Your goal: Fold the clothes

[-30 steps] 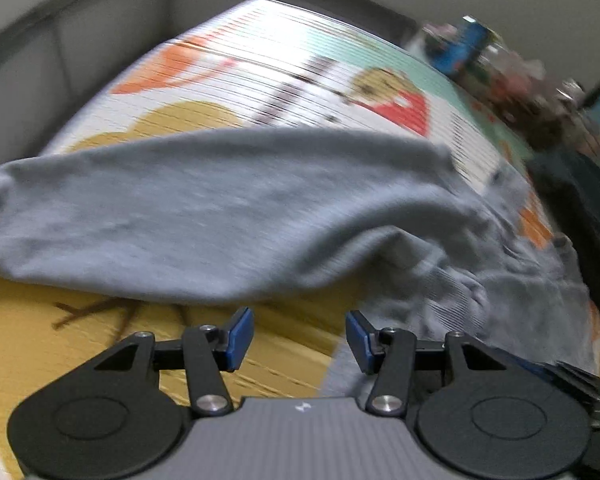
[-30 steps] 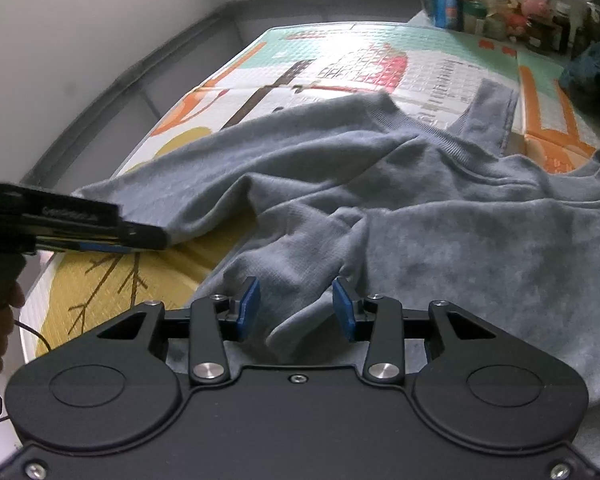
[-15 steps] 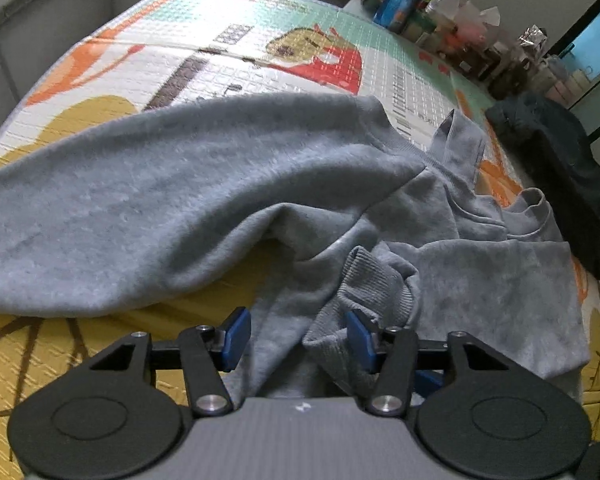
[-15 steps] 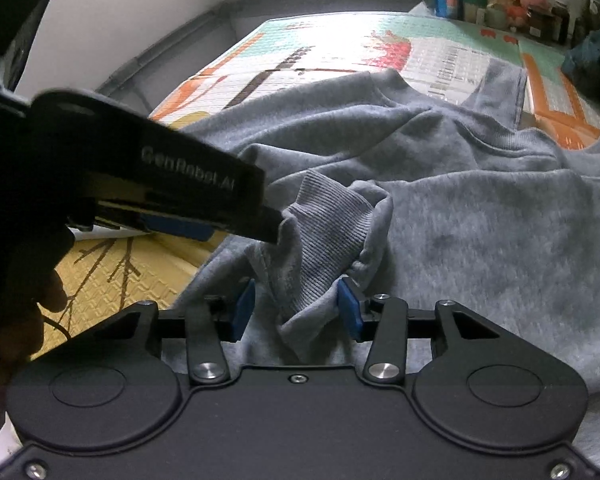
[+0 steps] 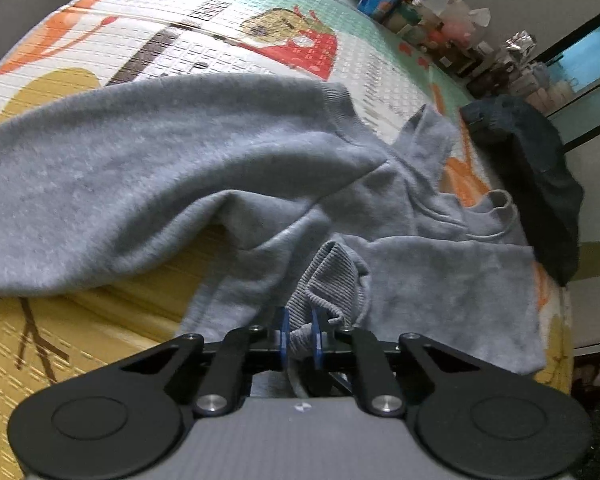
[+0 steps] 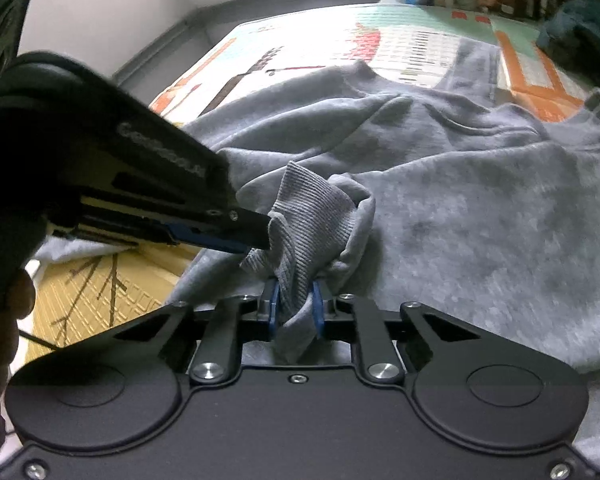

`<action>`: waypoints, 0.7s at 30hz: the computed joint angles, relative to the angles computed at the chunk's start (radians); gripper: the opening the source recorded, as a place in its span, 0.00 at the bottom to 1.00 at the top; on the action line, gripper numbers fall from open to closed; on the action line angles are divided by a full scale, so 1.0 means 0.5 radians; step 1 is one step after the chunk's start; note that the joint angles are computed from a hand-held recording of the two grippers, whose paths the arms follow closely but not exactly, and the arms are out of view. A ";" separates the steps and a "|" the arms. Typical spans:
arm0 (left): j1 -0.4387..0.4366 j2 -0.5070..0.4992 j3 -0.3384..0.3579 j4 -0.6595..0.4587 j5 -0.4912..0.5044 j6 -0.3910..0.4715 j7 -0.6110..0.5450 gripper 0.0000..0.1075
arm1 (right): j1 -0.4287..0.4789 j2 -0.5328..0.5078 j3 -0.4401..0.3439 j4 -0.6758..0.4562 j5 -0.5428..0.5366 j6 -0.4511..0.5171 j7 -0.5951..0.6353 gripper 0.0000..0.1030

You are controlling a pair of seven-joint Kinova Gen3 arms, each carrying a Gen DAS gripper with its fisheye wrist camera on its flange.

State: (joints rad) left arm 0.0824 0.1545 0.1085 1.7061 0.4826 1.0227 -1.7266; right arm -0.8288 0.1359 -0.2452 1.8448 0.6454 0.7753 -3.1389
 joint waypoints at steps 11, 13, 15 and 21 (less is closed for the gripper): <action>0.124 -0.121 0.081 -0.058 0.193 0.027 -0.185 0.13 | 0.091 -0.377 -0.197 0.187 0.227 0.312 -0.513 0.13; 0.180 -0.132 0.102 -0.073 0.186 0.009 -0.173 0.13 | 0.135 -0.459 -0.262 0.215 0.246 0.437 -0.569 0.12; 0.231 -0.131 0.122 -0.078 0.189 -0.003 -0.155 0.13 | 0.188 -0.550 -0.317 0.247 0.243 0.542 -0.601 0.12; 0.406 -0.108 0.200 -0.085 0.177 -0.073 -0.059 0.13 | 0.365 -0.831 -0.425 0.353 0.155 0.777 -0.583 0.12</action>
